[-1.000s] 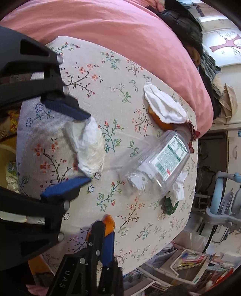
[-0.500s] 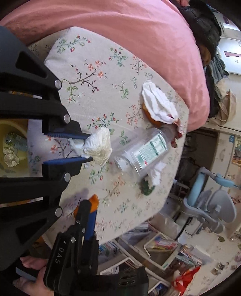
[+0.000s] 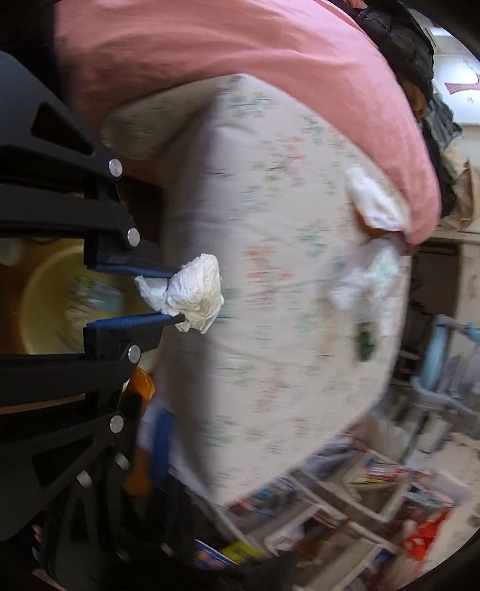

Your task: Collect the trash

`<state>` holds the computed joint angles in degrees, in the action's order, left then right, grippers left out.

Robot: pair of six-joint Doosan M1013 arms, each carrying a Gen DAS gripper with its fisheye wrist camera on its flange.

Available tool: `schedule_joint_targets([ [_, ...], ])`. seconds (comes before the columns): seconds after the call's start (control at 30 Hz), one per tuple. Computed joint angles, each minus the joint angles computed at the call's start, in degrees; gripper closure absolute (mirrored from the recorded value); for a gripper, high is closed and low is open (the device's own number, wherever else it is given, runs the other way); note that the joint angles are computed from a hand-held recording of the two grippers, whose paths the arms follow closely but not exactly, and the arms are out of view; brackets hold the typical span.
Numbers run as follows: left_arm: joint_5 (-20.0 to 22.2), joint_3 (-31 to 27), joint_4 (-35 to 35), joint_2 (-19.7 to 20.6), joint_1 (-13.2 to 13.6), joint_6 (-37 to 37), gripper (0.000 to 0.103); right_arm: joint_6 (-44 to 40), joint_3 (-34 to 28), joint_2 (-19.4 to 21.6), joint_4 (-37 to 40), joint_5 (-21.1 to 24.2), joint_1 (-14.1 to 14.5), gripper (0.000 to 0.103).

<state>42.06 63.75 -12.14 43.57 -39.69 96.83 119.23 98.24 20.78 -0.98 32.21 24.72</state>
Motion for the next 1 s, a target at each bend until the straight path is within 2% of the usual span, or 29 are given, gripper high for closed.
schedule_joint_targets([
  [0.03,1.0,0.3,1.9,0.0,-0.3,-1.4,0.079,4.6,0.9,-0.6,-3.2,-0.3,0.2,0.055],
  [0.07,1.9,0.6,3.4,-0.1,-0.6,-2.6,0.071,9.9,1.7,-1.2,-7.0,-0.3,0.4,0.048],
  [0.1,3.0,0.8,4.3,-0.1,-0.8,-3.2,0.066,15.6,2.3,-1.7,-11.1,0.3,0.5,0.046],
  [0.13,3.2,1.0,4.4,-0.2,-0.8,-3.1,0.055,22.6,3.0,-2.2,-15.7,1.2,0.6,0.042],
  [0.17,2.1,1.6,5.7,-0.6,-1.0,-3.6,0.046,27.6,3.7,-2.8,-18.0,1.5,0.5,0.04],
  [0.2,0.8,2.2,7.1,-1.0,-1.2,-4.4,0.042,32.1,4.6,-3.4,-19.8,0.7,0.1,0.039],
  [0.27,-3.9,4.1,11.6,-2.3,-1.7,-7.3,0.025,38.6,5.9,-4.3,-22.9,-1.3,-0.2,0.035],
  [0.33,-7.9,5.7,15.6,-3.3,-2.1,-10.7,0.018,45.4,6.4,-4.6,-27.8,-1.4,0.0,0.031],
  [0.47,-12.3,7.0,21.5,-4.1,-2.3,-16.6,0.01,52.2,6.1,-4.3,-34.1,0.4,0.7,0.028],
  [0.7,-17.1,8.5,33.3,-5.1,-2.3,-31.7,0.008,62.0,5.9,-3.7,-43.9,3.6,1.6,0.026],
  [0.8,-17.5,8.7,34.3,-5.2,-2.2,-34.1,0.008,65.4,6.2,-3.8,-46.7,4.6,1.7,0.025],
  [1.0,-18.2,9.0,34.2,-5.3,-2.1,-34.4,0.008,69.3,6.4,-3.9,-52.2,6.8,2.7,0.023],
])
